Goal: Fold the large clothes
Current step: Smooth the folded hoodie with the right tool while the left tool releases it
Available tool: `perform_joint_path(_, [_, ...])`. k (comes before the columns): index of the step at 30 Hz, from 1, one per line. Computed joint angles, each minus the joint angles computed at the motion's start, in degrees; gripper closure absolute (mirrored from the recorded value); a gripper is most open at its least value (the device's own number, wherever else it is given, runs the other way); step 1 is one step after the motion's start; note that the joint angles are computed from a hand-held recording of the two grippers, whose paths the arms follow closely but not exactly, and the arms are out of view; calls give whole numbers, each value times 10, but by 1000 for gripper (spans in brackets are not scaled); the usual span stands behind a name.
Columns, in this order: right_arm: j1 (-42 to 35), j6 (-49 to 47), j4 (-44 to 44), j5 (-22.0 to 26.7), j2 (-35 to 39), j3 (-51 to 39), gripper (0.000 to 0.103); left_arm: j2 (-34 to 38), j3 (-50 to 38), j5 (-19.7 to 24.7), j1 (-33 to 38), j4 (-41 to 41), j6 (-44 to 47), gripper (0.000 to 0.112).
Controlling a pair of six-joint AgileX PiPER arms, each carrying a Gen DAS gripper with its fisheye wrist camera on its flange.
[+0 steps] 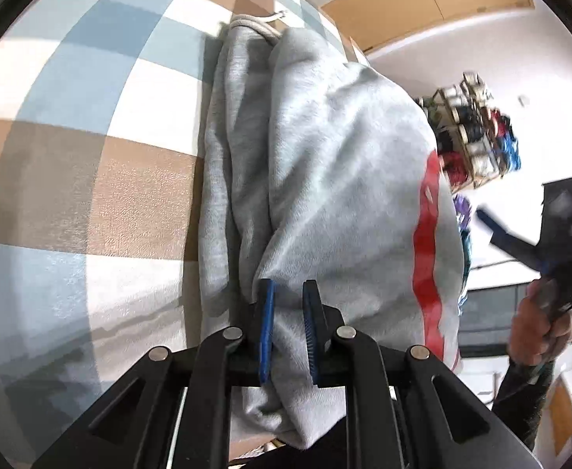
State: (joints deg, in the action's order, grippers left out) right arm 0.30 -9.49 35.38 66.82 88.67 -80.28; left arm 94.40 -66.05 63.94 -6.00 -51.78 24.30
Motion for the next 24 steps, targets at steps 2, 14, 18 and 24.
perform_joint_path(2, [-35,-46,-16,-6,-34,81,0,-8,-1,10,2,14,0,101])
perform_joint_path(14, [-161,-395,327,-51,49,299,0,18,10,-20,67,-29,-12,35])
perform_joint_path(18, [-175,-453,377,-40,59,328,0,57,-36,-12,33,44,-82,36])
perform_joint_path(24, [-170,-506,422,-58,47,361,0,93,-85,-10,-12,40,-111,22])
